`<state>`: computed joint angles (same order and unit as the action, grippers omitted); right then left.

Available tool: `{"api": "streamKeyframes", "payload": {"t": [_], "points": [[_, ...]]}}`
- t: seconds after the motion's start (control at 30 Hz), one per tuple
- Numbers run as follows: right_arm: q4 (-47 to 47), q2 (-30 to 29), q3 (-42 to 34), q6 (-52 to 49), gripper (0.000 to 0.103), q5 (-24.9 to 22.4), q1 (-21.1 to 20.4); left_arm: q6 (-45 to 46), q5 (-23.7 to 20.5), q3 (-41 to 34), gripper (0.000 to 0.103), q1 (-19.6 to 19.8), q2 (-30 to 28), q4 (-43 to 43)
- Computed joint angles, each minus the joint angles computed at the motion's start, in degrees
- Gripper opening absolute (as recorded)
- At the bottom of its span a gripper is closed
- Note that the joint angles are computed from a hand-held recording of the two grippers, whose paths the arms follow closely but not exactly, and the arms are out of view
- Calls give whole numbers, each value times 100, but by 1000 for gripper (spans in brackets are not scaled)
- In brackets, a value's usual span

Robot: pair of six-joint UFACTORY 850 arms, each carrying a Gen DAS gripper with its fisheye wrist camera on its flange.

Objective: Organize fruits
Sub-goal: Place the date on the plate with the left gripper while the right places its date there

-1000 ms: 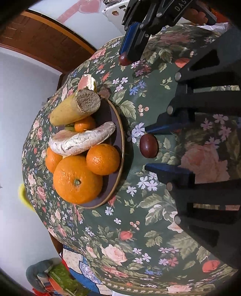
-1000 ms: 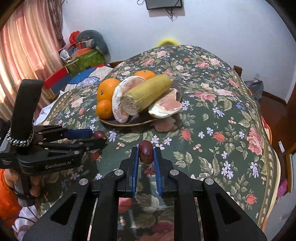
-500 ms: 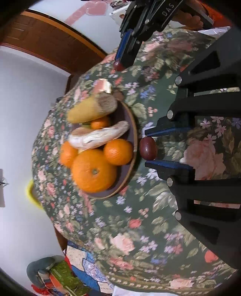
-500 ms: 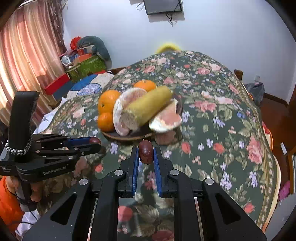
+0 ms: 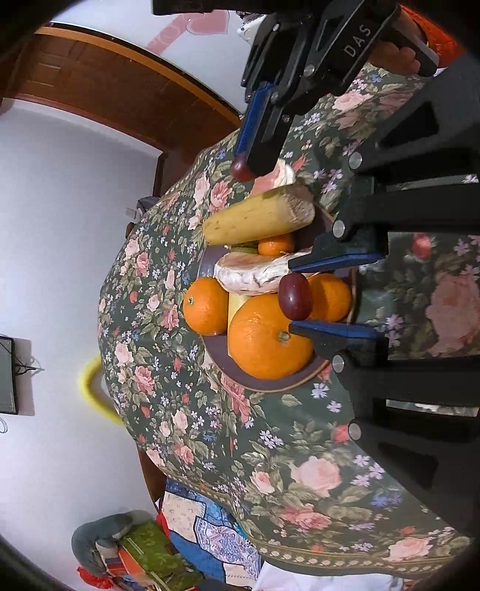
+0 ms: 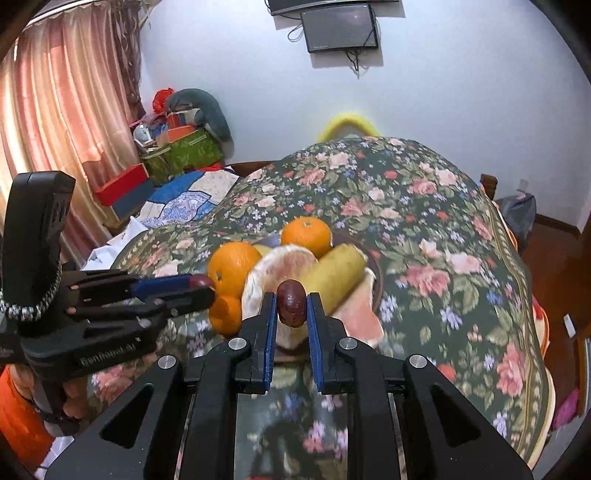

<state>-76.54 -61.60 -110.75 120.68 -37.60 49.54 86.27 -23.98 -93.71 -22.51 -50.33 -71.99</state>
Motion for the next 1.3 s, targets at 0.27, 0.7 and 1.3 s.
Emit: {"api": "streamKeyframes", "payload": {"t": [0.27, 0.7, 1.3], "points": [[595, -424, -727, -978, 15, 153, -194, -553, -176, -384, 26, -31, -301, 498], [964, -606, -1011, -1448, 17, 329, -273, -801, -310, -435, 32, 11, -346, 560], [-172, 338, -13, -97, 18, -486, 217, 1760, -288, 1256, 32, 320, 1263, -2158]]}}
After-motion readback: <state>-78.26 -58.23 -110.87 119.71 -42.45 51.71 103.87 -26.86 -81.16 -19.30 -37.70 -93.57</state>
